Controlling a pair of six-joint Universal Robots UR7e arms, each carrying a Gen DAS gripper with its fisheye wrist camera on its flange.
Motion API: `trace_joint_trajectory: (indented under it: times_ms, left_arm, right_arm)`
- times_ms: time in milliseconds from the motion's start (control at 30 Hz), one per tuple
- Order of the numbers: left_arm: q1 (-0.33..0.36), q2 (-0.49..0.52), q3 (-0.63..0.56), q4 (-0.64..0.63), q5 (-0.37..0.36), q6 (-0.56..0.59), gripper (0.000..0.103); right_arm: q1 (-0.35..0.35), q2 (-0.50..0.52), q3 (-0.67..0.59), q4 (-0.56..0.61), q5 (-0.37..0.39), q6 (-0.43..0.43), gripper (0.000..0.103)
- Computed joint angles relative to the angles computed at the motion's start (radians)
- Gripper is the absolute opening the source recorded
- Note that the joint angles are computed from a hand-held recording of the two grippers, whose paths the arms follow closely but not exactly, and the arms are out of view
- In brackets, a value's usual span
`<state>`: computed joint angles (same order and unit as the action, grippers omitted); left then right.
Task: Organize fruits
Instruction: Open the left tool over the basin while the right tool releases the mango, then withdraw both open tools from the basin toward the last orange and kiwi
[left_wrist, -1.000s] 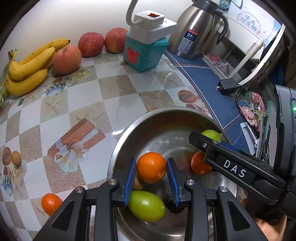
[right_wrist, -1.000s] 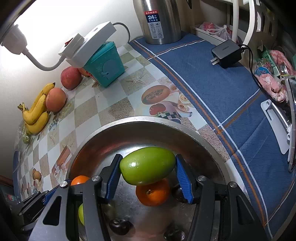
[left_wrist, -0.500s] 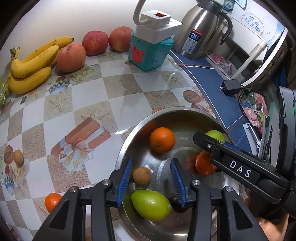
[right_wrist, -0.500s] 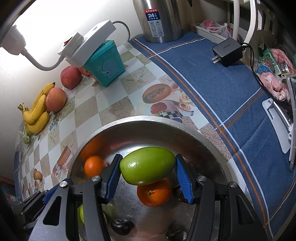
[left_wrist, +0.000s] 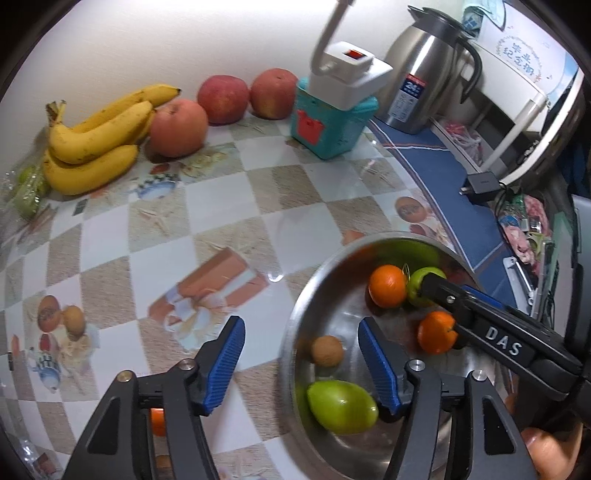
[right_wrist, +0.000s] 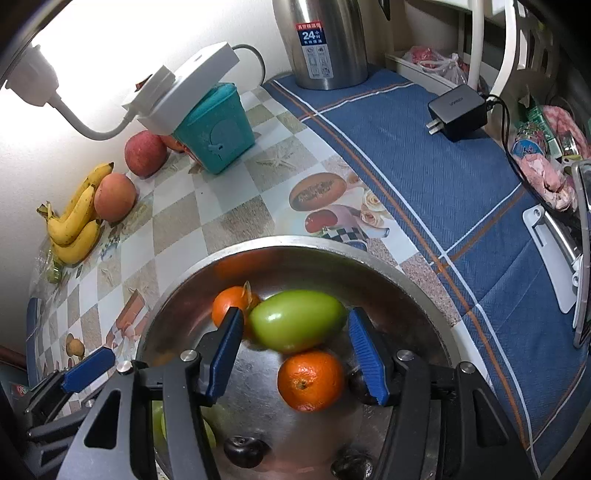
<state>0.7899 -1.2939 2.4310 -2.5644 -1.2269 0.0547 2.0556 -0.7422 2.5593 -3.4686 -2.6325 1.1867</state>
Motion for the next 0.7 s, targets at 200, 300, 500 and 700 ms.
trace_joint_trajectory:
  times_ms: [200, 300, 500, 700]
  left_arm:
    - [0.014, -0.011, -0.019, 0.022, 0.062, -0.028, 0.078]
    - [0.034, -0.011, -0.030, 0.032, 0.096, -0.055, 0.080]
    - [0.052, -0.001, -0.044, 0.067, 0.160, -0.102, 0.082]
    - [0.062, -0.001, -0.048, 0.073, 0.223, -0.147, 0.103]
  right_arm:
    - [0.008, -0.012, -0.006, 0.032, -0.007, 0.002, 0.061]
    - [0.010, -0.018, -0.011, 0.060, -0.010, 0.006, 0.062]
    - [0.013, -0.027, -0.027, 0.131, -0.018, 0.012, 0.067]
    - [0.010, -0.039, -0.045, 0.223, -0.020, 0.024, 0.081]
